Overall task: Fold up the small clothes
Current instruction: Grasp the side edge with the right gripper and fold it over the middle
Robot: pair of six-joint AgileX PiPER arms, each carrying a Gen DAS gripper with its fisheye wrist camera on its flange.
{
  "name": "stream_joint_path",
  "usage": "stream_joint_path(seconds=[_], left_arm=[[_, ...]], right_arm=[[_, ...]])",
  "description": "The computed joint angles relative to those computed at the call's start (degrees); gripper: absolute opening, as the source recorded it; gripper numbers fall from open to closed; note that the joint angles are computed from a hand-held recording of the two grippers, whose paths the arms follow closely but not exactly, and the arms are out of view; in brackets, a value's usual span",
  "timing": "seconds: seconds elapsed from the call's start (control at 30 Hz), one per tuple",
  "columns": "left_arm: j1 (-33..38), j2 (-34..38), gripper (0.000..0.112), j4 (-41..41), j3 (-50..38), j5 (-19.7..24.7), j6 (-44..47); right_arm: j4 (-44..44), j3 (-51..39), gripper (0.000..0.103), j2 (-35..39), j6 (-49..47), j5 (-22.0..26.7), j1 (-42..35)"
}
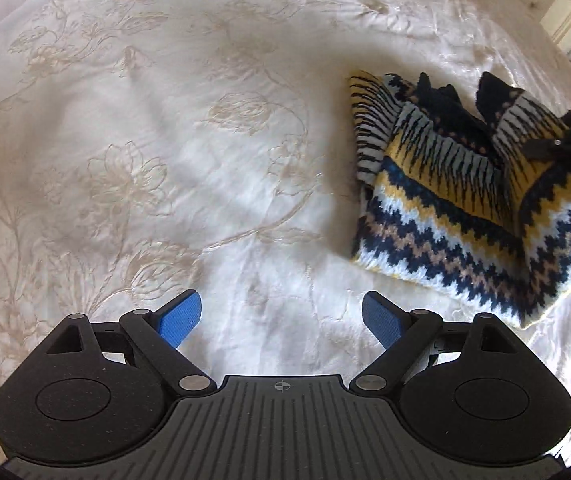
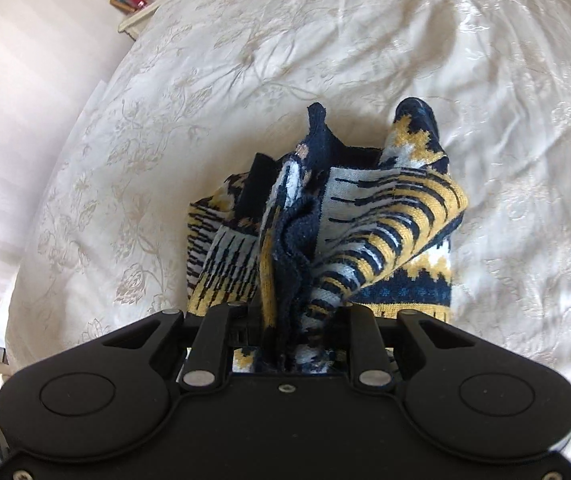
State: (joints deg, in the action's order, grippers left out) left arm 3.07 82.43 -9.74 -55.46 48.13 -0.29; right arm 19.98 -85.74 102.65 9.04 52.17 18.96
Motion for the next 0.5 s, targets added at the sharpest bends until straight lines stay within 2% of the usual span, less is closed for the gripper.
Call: stream_joint_path(seconds=[0.3, 0.37, 0.43, 0.5], left_arm=[[5.68, -0.14, 0.088, -1.7, 0.37, 0.69, 6.37], [6.12, 0.17, 0.088, -1.91, 0.19, 0.72, 6.8], [6.26, 0.45, 0.088, -2.17, -0.07, 0.81, 7.31], [6.31, 1.0, 0.088, -2.43, -0.55, 0.83, 8.18]], right_arm=[[-14.96, -13.87, 0.032, 12.1, 12.77, 6.21, 12.72], [-16.03, -14.88, 0.041, 13.18, 13.39, 6.53, 13.8], [-15.31, -13.59, 0.051, 12.31, 11.71, 4.57, 14.28], [-9.11, -9.89, 0.054, 10.07, 6.13, -1.07, 13.68]])
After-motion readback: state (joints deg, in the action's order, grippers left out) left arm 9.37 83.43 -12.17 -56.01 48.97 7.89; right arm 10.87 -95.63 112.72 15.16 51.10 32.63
